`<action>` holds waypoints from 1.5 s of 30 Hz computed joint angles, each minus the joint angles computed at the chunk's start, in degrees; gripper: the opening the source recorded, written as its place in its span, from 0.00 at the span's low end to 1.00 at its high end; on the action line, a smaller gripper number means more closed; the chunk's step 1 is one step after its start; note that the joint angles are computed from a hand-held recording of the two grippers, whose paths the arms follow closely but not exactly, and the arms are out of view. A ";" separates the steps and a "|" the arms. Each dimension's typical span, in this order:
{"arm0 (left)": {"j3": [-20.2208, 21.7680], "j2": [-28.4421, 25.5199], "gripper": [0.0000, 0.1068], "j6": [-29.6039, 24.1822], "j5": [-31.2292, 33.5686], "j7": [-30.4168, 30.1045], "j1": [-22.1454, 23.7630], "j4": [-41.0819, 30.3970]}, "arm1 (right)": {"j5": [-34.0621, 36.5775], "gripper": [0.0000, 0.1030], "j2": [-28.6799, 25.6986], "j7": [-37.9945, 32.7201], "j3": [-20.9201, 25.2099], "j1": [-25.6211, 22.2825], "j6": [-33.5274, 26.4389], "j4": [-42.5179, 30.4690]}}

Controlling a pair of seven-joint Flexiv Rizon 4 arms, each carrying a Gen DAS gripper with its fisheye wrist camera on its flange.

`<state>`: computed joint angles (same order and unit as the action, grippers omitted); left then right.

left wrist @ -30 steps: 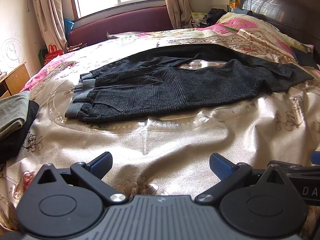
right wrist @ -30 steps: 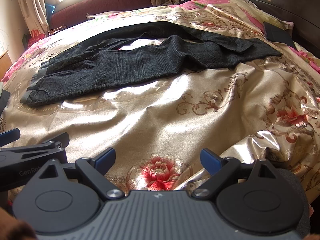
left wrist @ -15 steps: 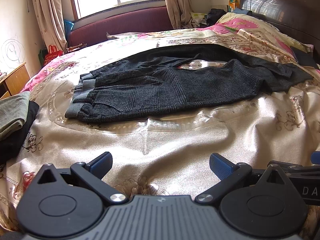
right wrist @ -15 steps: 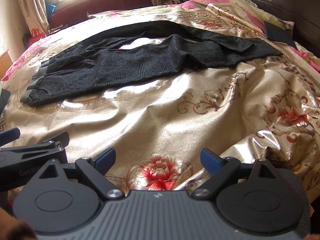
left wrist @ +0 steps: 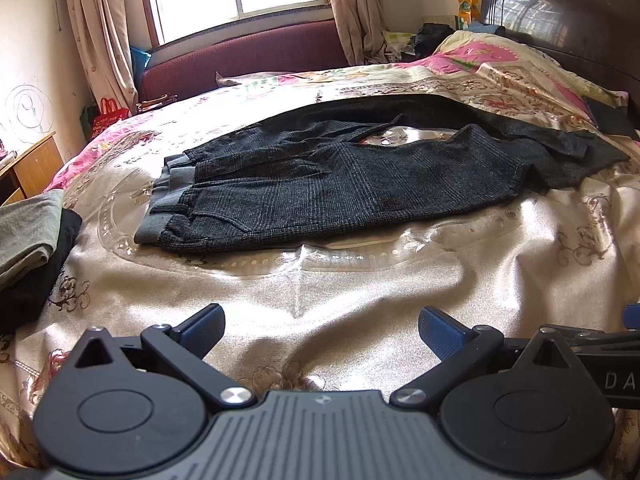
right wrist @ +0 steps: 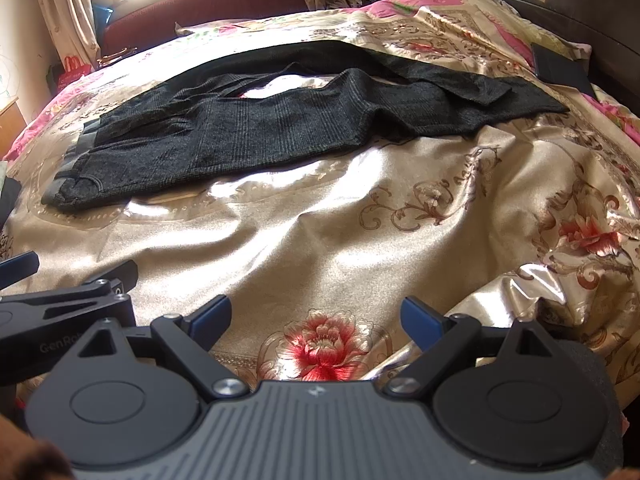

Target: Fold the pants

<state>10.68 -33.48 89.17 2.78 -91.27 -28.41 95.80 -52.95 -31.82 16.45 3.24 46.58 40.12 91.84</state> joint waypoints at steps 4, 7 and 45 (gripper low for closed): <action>0.12 -0.36 0.96 -0.09 -0.01 -0.02 0.16 -0.48 | 0.37 0.89 -0.35 -1.07 0.07 -0.21 0.23 -0.62; 0.50 -0.72 0.96 -0.58 -0.07 -0.38 0.12 -1.01 | 0.42 0.89 -0.85 -2.06 -0.14 -0.36 0.72 -1.30; 1.13 -6.66 0.96 -0.08 -3.16 0.62 6.39 -9.82 | 3.89 0.89 -14.40 -24.55 -5.98 0.16 5.31 -22.99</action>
